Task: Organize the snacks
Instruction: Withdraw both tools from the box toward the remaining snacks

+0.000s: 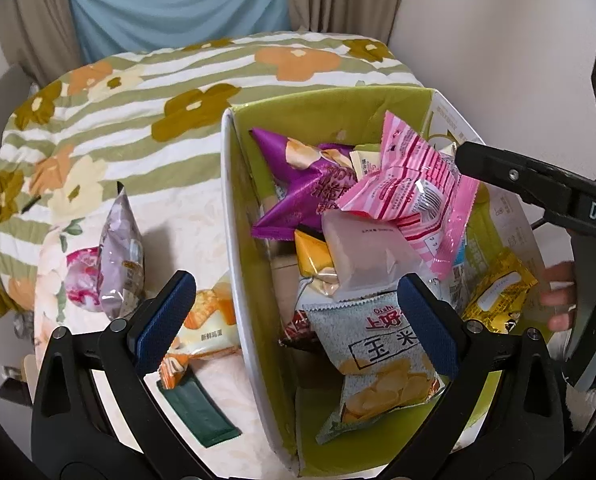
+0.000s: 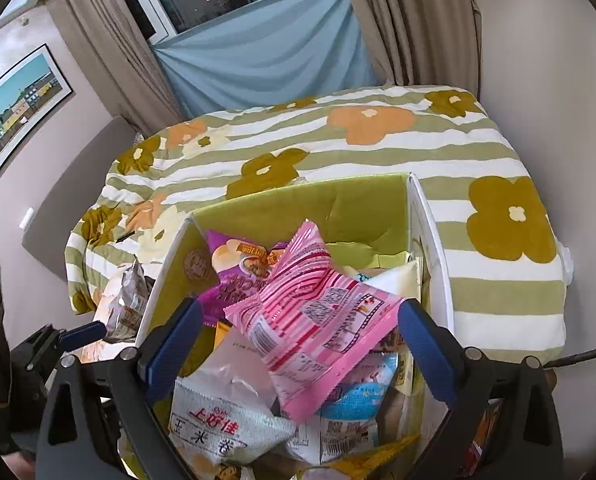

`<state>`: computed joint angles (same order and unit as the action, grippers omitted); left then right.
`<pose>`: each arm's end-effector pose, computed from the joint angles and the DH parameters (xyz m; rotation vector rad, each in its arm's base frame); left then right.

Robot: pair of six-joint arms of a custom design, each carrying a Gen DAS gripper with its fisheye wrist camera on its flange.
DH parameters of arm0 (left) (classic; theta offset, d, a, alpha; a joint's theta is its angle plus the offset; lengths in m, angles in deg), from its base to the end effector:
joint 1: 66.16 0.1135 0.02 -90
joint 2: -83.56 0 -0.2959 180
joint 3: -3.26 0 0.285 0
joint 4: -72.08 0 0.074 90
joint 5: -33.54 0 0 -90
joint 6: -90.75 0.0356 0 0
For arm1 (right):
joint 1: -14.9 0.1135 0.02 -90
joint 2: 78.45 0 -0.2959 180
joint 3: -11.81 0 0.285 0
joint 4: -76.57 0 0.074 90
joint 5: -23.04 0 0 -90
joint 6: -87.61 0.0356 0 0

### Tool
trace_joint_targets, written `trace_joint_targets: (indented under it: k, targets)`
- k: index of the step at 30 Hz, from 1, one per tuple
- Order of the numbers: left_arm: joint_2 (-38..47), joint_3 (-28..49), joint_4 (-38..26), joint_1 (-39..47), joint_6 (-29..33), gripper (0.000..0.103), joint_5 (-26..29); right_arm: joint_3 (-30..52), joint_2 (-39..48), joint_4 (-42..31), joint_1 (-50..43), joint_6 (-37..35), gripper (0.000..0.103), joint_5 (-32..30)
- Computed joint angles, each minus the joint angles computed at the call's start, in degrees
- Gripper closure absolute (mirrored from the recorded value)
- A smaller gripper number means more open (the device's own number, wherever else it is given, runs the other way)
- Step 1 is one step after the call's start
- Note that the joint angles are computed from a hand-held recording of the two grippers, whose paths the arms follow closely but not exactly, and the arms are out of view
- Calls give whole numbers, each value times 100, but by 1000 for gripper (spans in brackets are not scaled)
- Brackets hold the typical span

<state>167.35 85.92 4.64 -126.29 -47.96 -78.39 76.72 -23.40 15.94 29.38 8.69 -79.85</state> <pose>0.1669 -0.2640 0.3024 0.1648 2.6119 -0.1077 0.1917 0.0577 0.3206 -0.1735 2.4782 0.4691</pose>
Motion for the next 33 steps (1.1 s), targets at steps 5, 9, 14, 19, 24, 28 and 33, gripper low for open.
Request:
trace_joint_targets:
  k: [5, 9, 14, 19, 24, 28, 33]
  targets:
    - [-39, 65, -14, -68, 74, 3, -54, 16, -173, -135, -62, 17, 6, 11]
    - [-181, 88, -59, -179, -4, 3, -187, 127, -270, -323, -122, -29, 6, -39]
    - [-497, 73, -350, -409, -268, 3, -464, 348, -368, -668, 90, -49, 6, 74]
    - [-1076, 21, -980, -697, -680, 3, -901, 536, -586, -755, 669, 320, 6, 321]
    - [-1920, -162, -1742, -895, -1107, 3, -1313, 800, -740, -750, 1725, 962, 6, 1024]
    - [-2711, -455, -2085, -678, -1023, 3, -1309, 1033, -699, -820, 3236, 1851, 6, 2302]
    - [-3780, -946, -2126, 248, -9, 3, -783, 1243, -206, -990, 5237, 3276, 6, 3936]
